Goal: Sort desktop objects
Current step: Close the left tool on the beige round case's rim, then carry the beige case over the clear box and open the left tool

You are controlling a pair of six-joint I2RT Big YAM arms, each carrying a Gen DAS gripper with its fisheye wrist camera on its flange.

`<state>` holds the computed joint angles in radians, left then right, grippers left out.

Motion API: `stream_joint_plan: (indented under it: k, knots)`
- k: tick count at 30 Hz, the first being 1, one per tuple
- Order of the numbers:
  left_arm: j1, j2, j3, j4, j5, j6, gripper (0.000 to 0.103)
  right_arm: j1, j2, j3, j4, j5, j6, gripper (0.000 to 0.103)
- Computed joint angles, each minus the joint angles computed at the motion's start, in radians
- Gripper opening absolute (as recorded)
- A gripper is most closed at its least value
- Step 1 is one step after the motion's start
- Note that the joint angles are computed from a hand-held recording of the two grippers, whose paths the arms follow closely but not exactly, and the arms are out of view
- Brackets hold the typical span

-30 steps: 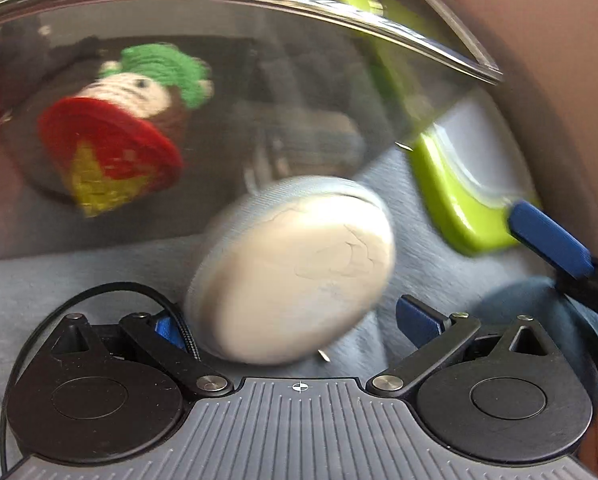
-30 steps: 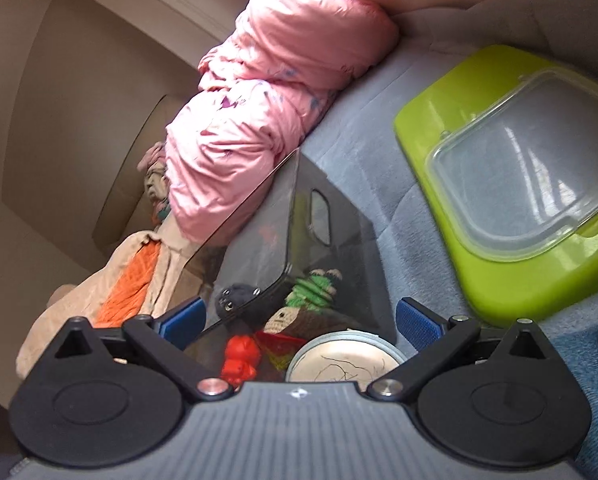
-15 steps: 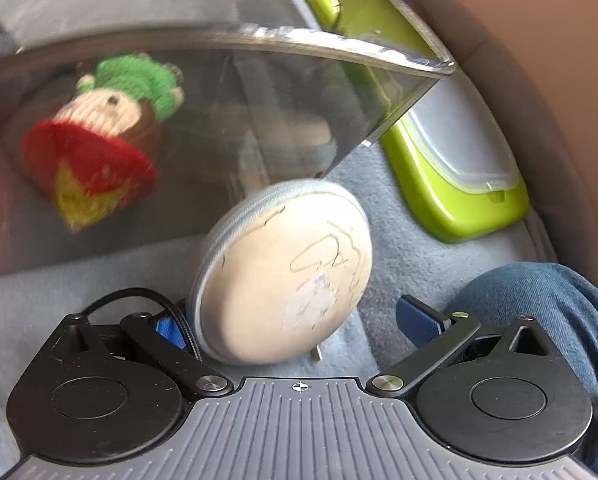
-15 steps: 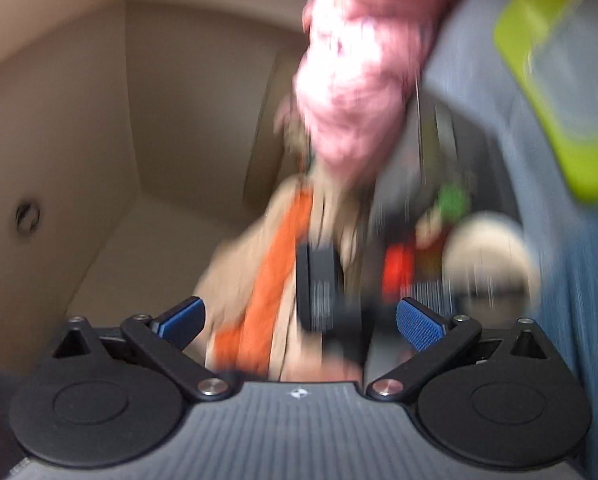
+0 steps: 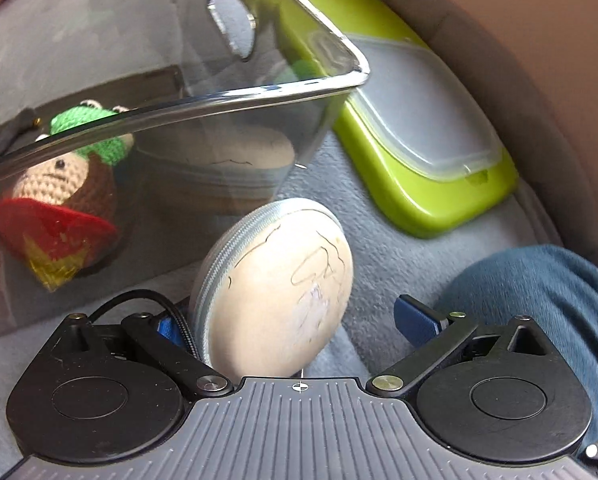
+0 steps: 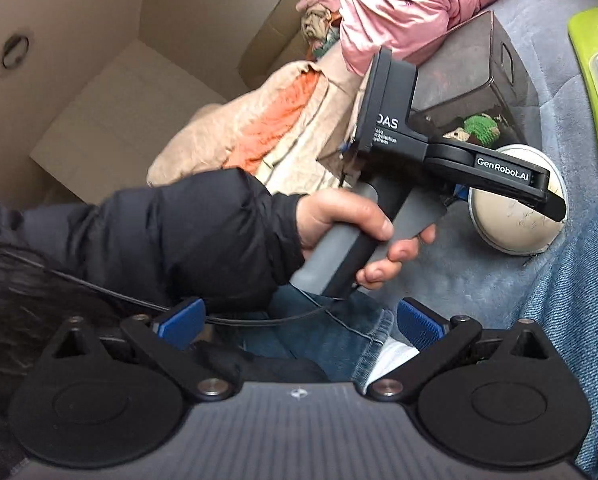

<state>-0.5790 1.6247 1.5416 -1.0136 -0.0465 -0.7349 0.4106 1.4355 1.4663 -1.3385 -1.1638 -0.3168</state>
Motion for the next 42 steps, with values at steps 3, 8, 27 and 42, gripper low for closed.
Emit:
stream_joint_plan:
  k: [3, 8, 27, 42]
  knots:
    - [-0.007, 0.017, 0.031, -0.034, -0.038, 0.027, 0.067, -0.002, 0.003, -0.006, 0.011, -0.011, 0.007, 0.103]
    - [-0.011, 0.008, 0.051, -0.043, -0.039, 0.082, 0.055, -0.003, 0.018, -0.011, 0.040, -0.027, 0.023, 0.103]
    - [0.016, -0.003, 0.038, 0.091, 0.171, -0.026, 0.044, -0.008, 0.032, -0.056, 0.149, -0.077, 0.074, 0.103]
    - [-0.014, 0.062, 0.199, -0.065, 0.130, 0.043, 0.044, -0.014, 0.039, -0.064, 0.205, -0.110, 0.125, 0.103]
